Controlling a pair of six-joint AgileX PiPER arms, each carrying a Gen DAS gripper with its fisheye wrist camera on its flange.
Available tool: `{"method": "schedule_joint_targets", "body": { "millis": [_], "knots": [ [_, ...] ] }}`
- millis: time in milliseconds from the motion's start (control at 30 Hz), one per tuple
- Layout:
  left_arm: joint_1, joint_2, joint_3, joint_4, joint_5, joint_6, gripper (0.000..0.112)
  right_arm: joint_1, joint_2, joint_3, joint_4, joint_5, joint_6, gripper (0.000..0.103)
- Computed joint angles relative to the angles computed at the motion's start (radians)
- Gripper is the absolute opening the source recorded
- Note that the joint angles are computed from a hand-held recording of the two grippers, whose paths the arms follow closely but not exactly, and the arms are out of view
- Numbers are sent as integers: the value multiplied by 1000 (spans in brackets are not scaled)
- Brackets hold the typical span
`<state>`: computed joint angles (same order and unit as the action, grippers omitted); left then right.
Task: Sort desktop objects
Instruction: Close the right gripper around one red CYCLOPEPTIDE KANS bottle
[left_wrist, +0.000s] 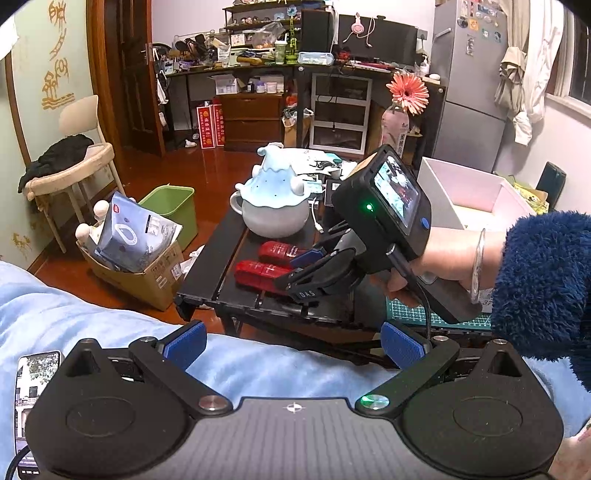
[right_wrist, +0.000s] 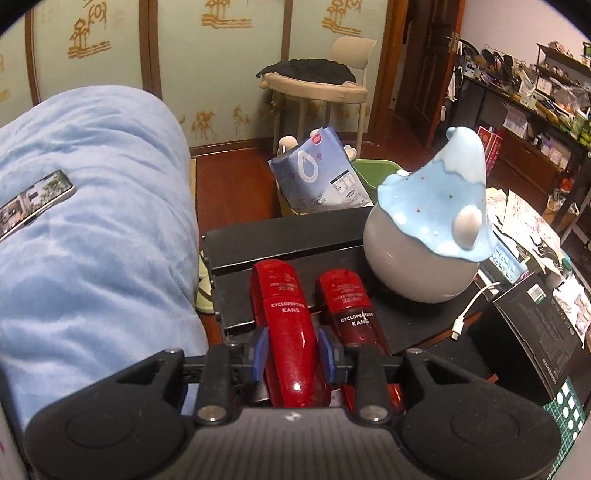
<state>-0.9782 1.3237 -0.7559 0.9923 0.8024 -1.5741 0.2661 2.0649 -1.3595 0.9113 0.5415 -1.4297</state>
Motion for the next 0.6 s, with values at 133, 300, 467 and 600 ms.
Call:
{"method": "schedule_joint_targets", "body": {
  "millis": [133,300,467,600],
  "knots": [
    [3,0,1,-2,-5,2,102,1,14,-30,-35,23,33,30],
    [6,-1,3,-4,-13,4,102,7,12,-31,-36,18,20,45],
    [7,0,5,-4,-18,2,102,13,30,-64,-64,47,58,45],
    [7,-1,2,-10,-18,7,102,26,47,-84,-95,54,85,45]
  ]
}}
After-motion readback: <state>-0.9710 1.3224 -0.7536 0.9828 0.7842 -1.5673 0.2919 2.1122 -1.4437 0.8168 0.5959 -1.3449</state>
